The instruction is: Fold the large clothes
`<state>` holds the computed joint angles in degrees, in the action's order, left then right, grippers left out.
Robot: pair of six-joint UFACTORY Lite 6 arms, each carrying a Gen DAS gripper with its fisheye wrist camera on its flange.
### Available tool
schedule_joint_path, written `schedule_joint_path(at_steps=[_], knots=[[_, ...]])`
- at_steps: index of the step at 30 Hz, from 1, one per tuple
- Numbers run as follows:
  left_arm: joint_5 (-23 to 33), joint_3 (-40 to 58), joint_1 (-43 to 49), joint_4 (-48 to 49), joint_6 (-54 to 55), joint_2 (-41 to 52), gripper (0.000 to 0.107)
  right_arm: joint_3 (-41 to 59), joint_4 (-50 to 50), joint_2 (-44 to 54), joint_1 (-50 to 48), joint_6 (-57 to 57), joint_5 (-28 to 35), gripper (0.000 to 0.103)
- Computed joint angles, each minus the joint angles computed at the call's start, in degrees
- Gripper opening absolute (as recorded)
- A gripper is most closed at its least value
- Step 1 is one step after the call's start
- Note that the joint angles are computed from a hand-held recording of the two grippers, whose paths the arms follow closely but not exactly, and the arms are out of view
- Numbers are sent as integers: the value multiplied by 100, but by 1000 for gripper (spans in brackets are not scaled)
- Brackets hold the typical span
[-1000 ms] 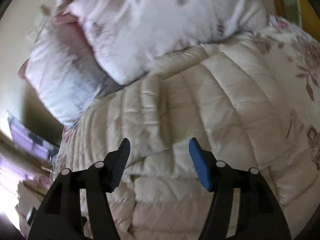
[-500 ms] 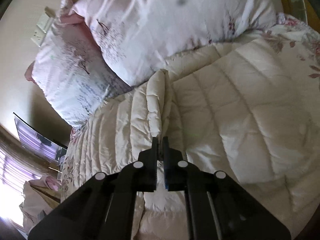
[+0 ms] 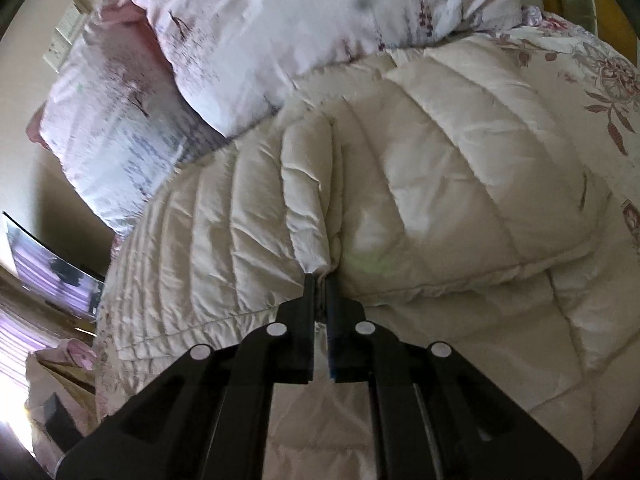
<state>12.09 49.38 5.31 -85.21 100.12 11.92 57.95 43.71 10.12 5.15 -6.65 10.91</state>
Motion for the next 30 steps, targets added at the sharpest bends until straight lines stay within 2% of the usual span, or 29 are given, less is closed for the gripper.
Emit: schedule_joint_path(at_steps=[4, 6, 8, 10, 15, 22, 27, 30], knots=[[86, -58, 46, -228, 205, -51, 102, 218, -890, 246, 49, 825, 89, 9], [287, -91, 164, -254, 253, -99, 102, 192, -639, 208, 11, 493, 168, 14], [710, -102, 413, -159, 241, -131, 102, 56, -158, -6, -38, -42, 277, 25], [1543, -151, 947, -61, 241, -204, 102, -255, 474, -431, -159, -800, 394, 50], [2262, -325, 1852, 665, 14, -614, 102, -1251, 1136, -1849, -860, -1911, 1035, 64], [3324, -252, 3336, 1639, 37, -766, 102, -2466, 633, -3615, -3442, -2846, 2895, 69], [4132, -33, 4142, 2241, -51, -420, 102, -2774, 351, -3920, -5592, -4045, 4293, 69], [4360, 27, 4424, 2476, -104, -222, 95, -2877, 184, -3940, -6801, -4741, 4854, 69]])
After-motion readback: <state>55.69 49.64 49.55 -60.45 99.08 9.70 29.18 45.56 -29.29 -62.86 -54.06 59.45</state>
